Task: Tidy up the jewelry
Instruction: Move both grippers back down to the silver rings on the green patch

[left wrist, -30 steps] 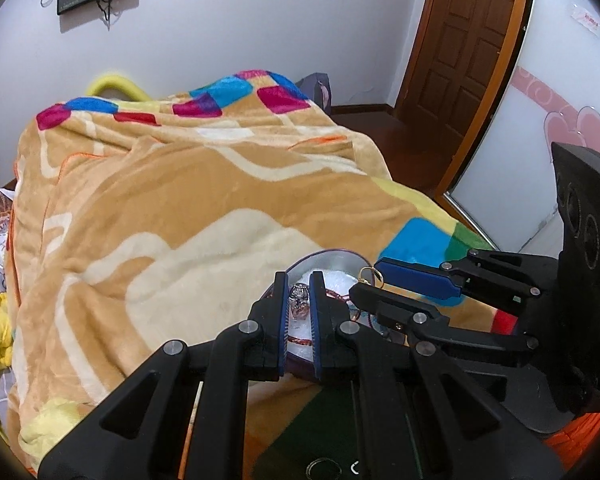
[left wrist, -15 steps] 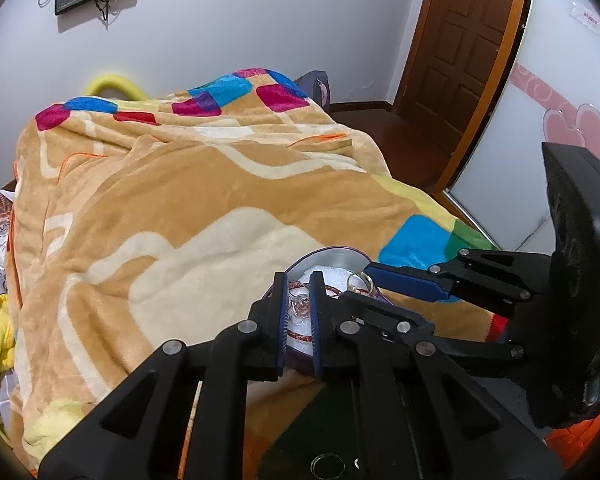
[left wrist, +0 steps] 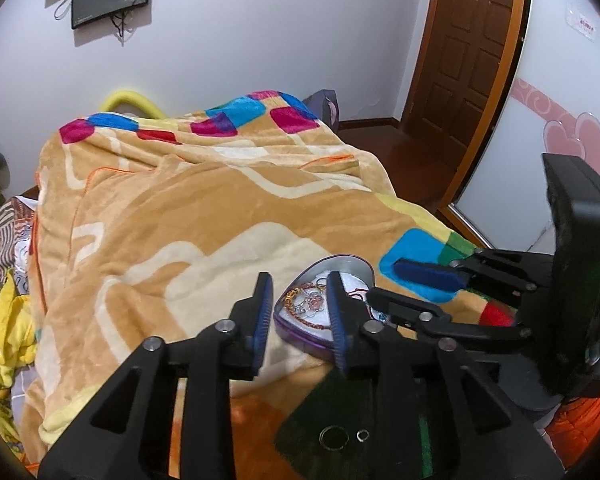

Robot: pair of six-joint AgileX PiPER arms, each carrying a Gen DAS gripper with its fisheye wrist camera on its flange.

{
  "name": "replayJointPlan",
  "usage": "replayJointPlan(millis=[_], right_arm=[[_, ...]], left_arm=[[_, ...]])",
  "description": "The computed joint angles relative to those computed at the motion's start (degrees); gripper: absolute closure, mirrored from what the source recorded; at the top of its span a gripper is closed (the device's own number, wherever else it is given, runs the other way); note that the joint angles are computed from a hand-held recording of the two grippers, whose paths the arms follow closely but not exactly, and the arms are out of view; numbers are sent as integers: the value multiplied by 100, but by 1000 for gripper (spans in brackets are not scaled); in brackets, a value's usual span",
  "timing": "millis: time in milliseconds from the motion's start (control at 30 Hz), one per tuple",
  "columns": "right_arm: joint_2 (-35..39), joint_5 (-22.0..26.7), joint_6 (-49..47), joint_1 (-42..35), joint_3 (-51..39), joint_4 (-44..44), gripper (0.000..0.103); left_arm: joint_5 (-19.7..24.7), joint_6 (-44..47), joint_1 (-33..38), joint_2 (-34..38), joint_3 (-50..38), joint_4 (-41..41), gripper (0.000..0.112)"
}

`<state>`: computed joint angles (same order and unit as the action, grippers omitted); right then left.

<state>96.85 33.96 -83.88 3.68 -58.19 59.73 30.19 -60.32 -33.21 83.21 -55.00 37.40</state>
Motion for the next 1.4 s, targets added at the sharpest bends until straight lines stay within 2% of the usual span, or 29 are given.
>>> replayJointPlan(millis=[400,667,867,1033,1400], right_arm=[[-887,348,-340,-400,649,400,69],[-1042,340,-357,-377,1035,343,68],[-898,223,-396,-290,1355,310,68],[-709,-19,-345,-69,1534,232,68],[-483,-376,-958,442,1877,584,69]], left_arm=[[837,-811,-700,-832,425,544,66],[1203,-1241,-1190,-1149,840,598,66],[1237,-1470,-1380,-1246,1186,526,66],[1055,-1610,-1392,-1249,1478,415,66],[946,-2111,-1555,-1163,1844,698,68]])
